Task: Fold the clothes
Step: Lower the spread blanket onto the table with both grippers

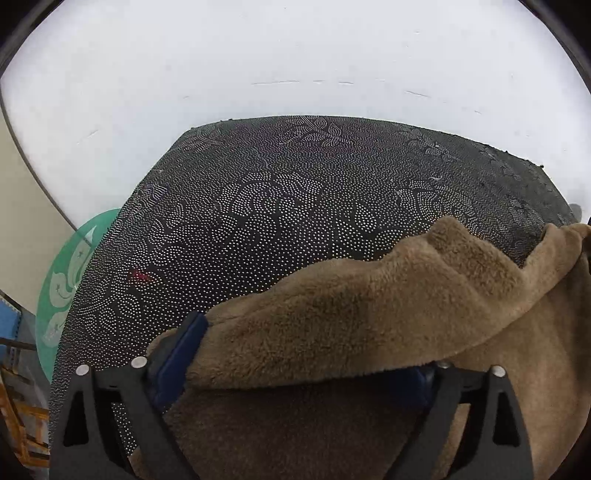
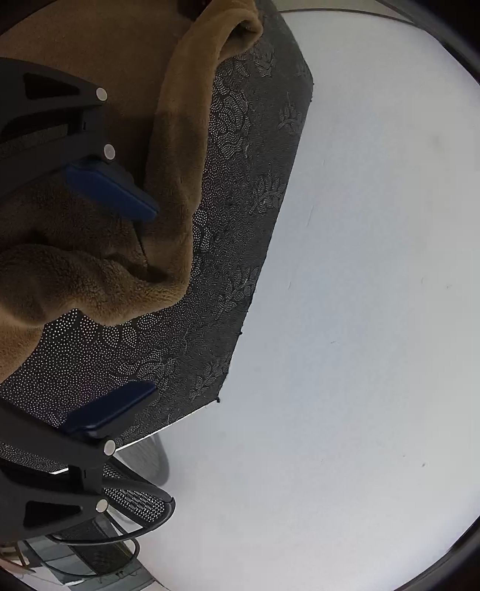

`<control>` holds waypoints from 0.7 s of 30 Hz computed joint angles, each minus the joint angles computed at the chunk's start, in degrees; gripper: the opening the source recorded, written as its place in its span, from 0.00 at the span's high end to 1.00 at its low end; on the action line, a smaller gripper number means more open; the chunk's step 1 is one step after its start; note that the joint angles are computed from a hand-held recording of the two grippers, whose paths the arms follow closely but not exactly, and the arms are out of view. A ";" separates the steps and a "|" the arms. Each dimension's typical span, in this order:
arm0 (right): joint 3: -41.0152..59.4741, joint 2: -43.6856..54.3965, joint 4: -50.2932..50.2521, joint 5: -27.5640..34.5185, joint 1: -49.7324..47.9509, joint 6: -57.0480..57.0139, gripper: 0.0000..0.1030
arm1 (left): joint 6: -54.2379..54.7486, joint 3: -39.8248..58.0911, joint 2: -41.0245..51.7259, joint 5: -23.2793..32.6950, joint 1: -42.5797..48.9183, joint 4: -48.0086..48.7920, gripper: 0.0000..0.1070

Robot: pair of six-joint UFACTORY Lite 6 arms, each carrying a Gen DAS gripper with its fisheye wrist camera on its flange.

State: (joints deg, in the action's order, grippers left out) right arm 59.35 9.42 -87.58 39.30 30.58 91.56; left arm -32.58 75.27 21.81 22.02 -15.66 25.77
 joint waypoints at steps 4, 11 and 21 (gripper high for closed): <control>-2.56 -5.04 0.56 -1.22 0.50 0.91 0.12 | 4.05 -0.78 -0.89 -0.10 0.51 -4.17 0.05; -12.08 -28.03 15.13 -5.21 -3.02 -10.67 0.12 | 1.40 -2.69 -2.79 0.27 -0.73 -2.53 0.05; -32.53 -66.87 39.79 7.12 -6.21 -39.49 0.12 | 9.08 -0.33 -3.69 5.56 -0.58 -10.89 0.05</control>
